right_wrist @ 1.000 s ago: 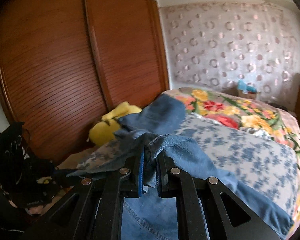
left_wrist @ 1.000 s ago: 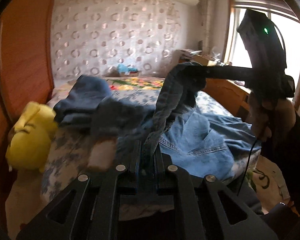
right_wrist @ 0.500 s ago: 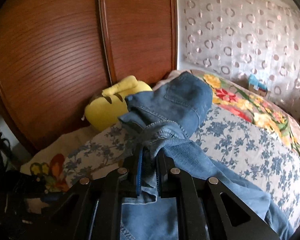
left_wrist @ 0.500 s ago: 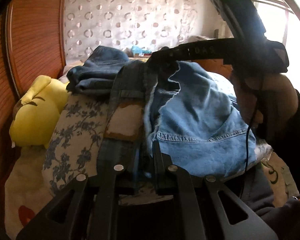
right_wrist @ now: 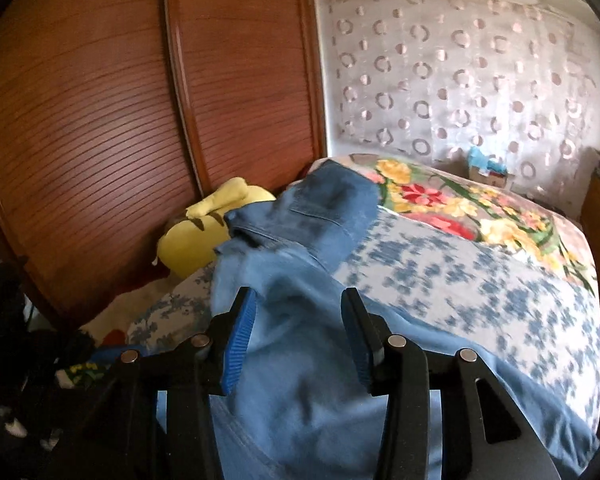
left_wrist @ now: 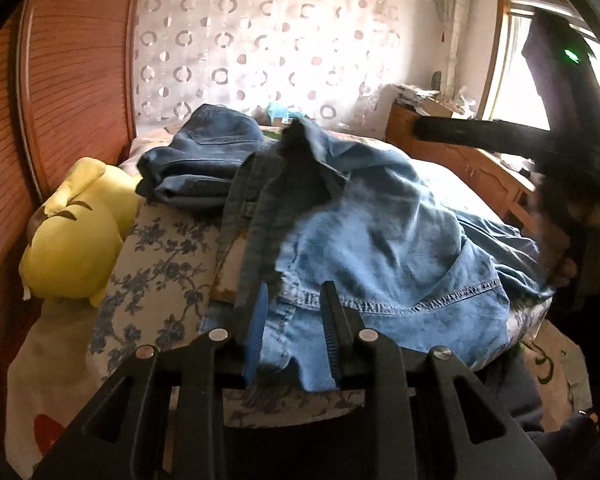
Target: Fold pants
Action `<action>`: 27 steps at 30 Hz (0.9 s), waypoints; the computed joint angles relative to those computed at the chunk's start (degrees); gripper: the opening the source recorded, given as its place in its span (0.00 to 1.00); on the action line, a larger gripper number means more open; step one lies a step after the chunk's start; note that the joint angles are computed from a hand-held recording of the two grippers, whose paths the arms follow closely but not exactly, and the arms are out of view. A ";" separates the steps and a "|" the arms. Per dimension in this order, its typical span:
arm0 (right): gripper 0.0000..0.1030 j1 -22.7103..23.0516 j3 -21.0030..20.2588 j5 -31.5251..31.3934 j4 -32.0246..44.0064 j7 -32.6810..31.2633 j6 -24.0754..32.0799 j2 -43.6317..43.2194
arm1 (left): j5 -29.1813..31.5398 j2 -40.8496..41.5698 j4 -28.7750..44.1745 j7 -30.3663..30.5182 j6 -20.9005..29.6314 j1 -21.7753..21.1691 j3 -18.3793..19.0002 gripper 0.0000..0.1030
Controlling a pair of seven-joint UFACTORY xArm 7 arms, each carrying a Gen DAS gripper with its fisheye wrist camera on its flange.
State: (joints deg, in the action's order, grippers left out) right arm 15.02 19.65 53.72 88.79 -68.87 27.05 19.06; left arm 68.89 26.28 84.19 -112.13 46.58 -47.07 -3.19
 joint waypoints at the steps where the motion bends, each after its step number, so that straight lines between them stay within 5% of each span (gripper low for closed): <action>1: 0.45 -1.56 0.28 2.24 -1.81 -1.85 0.21 -1.32 | -0.26 0.58 0.50 0.61 -0.40 0.34 0.01 0.27; 11: 0.51 -4.53 -5.43 10.90 -14.63 -11.26 -2.72 -7.64 | -5.14 4.86 3.56 4.54 -2.50 0.79 2.65 0.27; 15: 0.51 -5.00 -6.44 12.16 -17.83 -12.14 -1.22 -8.18 | -4.52 4.41 3.49 4.75 -1.63 -0.28 3.05 0.10; 18: 0.51 -4.54 -6.86 11.71 -19.23 -10.87 -0.33 -8.48 | -2.73 2.60 2.34 3.11 0.13 -1.56 3.24 0.09; 27: 0.48 -5.14 -8.37 12.18 -22.00 -11.98 3.18 -9.08 | 1.30 -2.78 -2.35 -1.75 4.69 -1.49 -1.18 0.09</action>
